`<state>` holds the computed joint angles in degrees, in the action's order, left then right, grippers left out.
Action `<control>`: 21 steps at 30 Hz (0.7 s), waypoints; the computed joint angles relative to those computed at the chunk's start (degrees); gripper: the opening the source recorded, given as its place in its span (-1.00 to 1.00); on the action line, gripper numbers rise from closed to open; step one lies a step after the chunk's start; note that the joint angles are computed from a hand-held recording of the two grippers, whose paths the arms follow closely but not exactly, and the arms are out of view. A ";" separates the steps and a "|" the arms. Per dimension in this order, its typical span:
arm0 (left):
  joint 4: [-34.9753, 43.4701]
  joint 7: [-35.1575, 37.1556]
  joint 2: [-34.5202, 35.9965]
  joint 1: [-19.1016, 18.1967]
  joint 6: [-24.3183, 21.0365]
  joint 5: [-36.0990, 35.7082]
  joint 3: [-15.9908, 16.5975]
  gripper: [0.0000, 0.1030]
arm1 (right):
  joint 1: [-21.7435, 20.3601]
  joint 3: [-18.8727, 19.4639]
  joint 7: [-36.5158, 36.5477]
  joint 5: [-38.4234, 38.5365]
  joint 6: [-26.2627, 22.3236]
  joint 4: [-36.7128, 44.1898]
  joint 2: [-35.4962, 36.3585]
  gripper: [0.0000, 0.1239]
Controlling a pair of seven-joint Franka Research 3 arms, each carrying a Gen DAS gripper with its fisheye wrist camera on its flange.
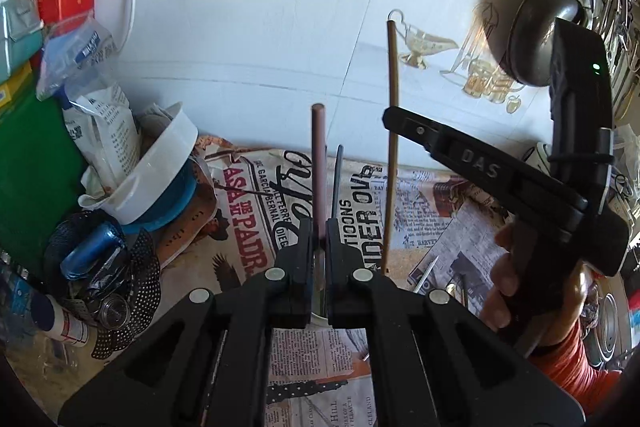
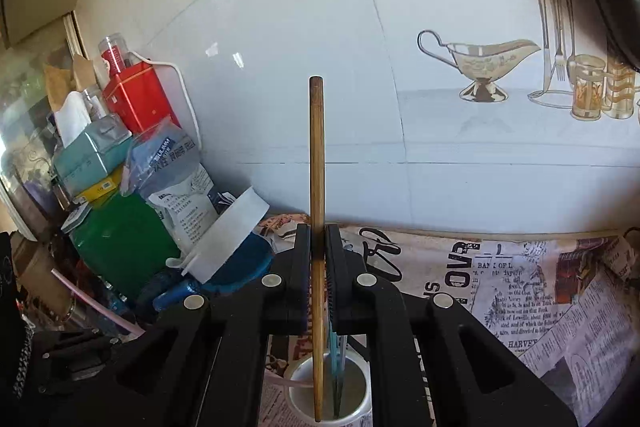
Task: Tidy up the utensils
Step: 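Lift both chopsticks upright and carry them over the white cup, then drop both chopsticks into the white cup and open both tools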
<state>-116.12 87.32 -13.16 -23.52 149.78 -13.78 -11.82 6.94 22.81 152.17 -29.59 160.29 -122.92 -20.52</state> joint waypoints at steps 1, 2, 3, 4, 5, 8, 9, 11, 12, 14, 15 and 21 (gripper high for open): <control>0.26 0.86 0.68 -0.20 -0.20 -0.65 0.33 -0.94 | -0.52 0.50 0.56 -0.57 0.06 0.37 1.19 -0.89; 0.60 1.64 1.37 -0.27 -0.48 -1.24 0.52 -0.94 | -0.55 0.50 0.90 -0.96 0.18 0.48 1.89 -0.89; 0.90 2.34 2.02 -0.24 -0.70 -1.81 0.59 -0.94 | -0.51 0.42 1.37 -1.37 0.42 0.50 2.83 -0.89; 1.14 3.06 2.64 -0.17 -0.90 -2.44 0.62 -0.94 | -0.21 0.14 1.66 -1.60 0.32 0.68 3.53 -0.89; 1.43 3.74 3.26 -0.03 -1.16 -3.07 0.62 -0.94 | 0.20 -0.24 2.04 -1.72 0.32 0.68 4.36 -0.89; 2.50 5.45 5.24 0.56 -2.12 -4.92 0.30 -0.94 | 1.61 -1.66 3.47 -2.21 0.64 0.07 5.70 -0.89; 2.93 5.79 5.86 0.85 -2.42 -5.27 0.11 -0.94 | 2.10 -2.12 3.82 -2.25 0.71 -0.24 5.97 -0.89; 3.69 5.68 6.95 1.54 -3.04 -5.09 -0.46 -0.94 | 3.18 -3.02 4.07 -2.02 0.77 -0.73 6.26 -0.89; 4.07 5.82 7.43 1.80 -3.33 -5.33 -0.67 -0.94 | 3.80 -3.45 3.92 -1.60 0.73 -1.15 6.17 -0.89; 4.86 6.18 8.31 2.26 -4.05 -5.93 -1.05 -0.94 | 4.44 -3.74 4.03 -1.47 0.32 -1.51 6.16 -0.89; 5.14 6.21 8.68 2.48 -4.25 -5.99 -1.27 -0.94 | 4.98 -3.98 3.75 -1.03 0.03 -1.97 5.83 -0.89; 5.60 4.81 9.78 3.42 -4.90 -4.25 -2.32 -0.94 | 7.39 -5.06 0.41 3.35 -0.92 -4.09 4.94 -0.89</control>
<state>-110.52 92.14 -3.38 -20.11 144.88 -18.03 -14.14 14.33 17.75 152.58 -26.24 159.36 -127.01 -15.58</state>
